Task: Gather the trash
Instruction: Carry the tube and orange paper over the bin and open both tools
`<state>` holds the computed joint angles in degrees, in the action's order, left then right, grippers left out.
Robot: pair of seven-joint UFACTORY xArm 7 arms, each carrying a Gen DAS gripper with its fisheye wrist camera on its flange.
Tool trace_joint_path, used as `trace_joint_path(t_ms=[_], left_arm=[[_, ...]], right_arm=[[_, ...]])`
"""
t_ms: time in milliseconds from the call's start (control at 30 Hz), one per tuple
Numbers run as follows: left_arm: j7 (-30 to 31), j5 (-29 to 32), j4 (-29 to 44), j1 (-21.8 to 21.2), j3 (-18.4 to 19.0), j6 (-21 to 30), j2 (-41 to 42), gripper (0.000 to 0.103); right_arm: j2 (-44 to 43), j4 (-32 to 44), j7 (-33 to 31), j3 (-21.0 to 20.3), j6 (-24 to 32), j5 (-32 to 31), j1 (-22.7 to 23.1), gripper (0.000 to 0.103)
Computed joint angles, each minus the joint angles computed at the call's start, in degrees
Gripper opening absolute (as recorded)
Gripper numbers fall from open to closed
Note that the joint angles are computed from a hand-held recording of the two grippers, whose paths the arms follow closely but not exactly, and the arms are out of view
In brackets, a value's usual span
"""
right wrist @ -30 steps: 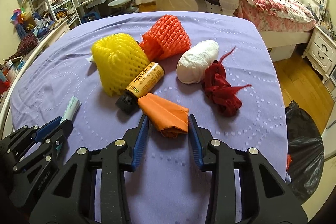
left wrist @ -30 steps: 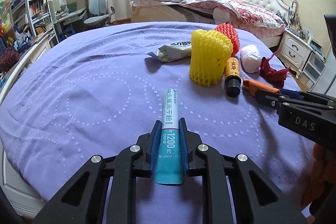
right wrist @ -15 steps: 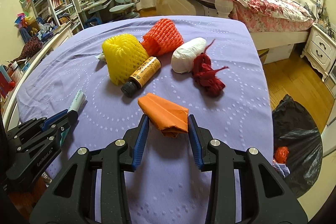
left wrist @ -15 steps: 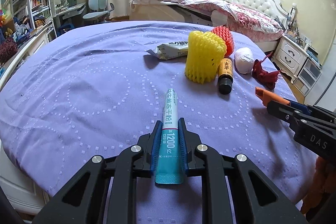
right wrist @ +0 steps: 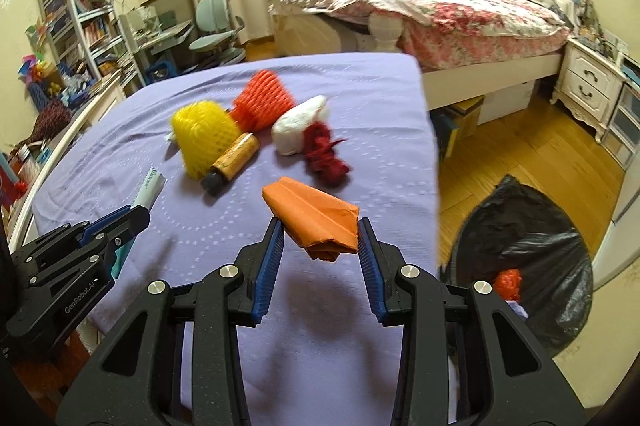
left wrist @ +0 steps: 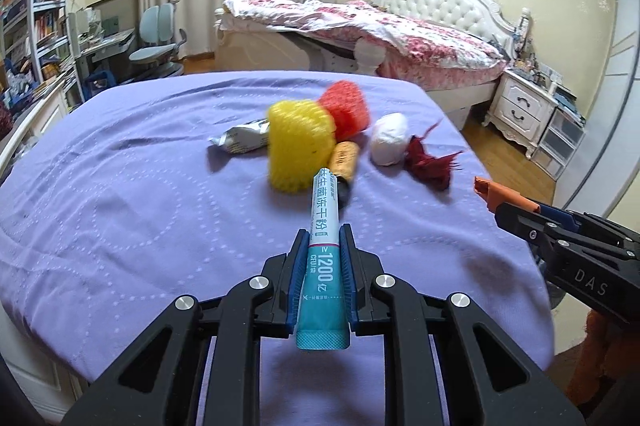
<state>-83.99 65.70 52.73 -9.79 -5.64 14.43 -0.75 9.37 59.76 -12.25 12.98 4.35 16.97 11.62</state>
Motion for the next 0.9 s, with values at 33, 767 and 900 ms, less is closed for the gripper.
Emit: trace_joint_path(t_ms=[33,767,900], left_arm=[[0.33,-0.13,0.66,-0.27,-0.25,0.0,0.46,0.019],[21.44,-14.06,28.02,-16.96,2.28,1.31,22.75,0.019],[26.2,-17.5,33.04,-19.58,3.29,2.51,26.72,0.019]], right_arm=[[-0.5,-0.57,0.5,-0.54,-0.46,-0.33,0.01,0.037],[-2.9,-6.25,14.2,-10.47,-6.07,-11.72,-7.49,0.037],[-1.59,-5.56,11.29,-7.61,-5.69,-8.32,-12.25,0.037]])
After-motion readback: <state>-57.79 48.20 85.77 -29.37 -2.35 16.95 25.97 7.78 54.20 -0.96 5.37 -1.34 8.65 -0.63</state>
